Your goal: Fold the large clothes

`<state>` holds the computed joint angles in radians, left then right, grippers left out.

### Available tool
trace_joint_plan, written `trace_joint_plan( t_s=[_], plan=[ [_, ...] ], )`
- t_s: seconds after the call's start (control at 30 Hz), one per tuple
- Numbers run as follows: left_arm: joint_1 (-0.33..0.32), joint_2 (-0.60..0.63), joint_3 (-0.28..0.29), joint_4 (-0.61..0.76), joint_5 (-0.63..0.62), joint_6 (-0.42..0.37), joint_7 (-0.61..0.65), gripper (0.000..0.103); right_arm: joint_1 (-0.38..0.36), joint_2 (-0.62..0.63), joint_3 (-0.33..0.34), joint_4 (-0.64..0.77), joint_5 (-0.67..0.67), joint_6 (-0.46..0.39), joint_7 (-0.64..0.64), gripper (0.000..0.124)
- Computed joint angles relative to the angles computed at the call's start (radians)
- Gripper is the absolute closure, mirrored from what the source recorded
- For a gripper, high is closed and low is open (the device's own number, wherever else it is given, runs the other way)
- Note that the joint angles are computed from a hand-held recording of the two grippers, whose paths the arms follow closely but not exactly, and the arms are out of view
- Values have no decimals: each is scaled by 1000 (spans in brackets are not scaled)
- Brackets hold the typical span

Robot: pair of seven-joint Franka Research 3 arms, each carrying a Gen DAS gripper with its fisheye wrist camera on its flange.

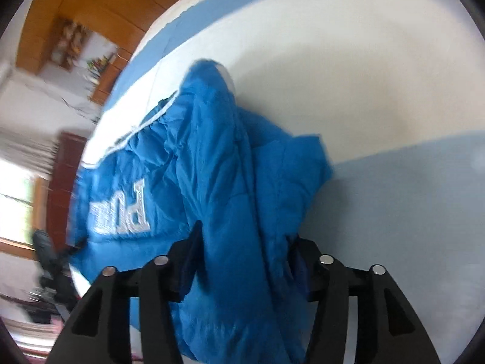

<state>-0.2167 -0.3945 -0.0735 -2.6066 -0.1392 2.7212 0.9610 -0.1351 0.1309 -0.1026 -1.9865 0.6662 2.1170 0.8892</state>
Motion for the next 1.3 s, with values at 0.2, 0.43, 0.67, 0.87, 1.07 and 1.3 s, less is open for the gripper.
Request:
trace_joint_plan(
  t_s=[0.2, 0.43, 0.67, 0.87, 1.07, 1.3],
  plan=[
    [120, -101, -157, 36, 231, -191, -213, 46, 55, -266, 7, -217, -205, 236, -11, 81],
    [76, -147, -177, 83, 418, -222, -306, 44, 107, -364, 6, -328, -218, 270, -60, 96],
    [13, -42, -159, 82, 393, -146, -311, 45, 122, -323, 0, -334, -199, 266, -49, 98],
    [11, 11, -168, 86, 428, -159, -339, 45, 119, -308, 2, -348, -213, 279, -47, 101],
    [6, 10, -164, 77, 443, -169, -349, 44, 124, -291, -7, -380, -162, 310, -67, 102],
    [-4, -22, -157, 58, 427, -174, -352, 44, 113, -277, -8, -374, -125, 288, -74, 103]
  ],
)
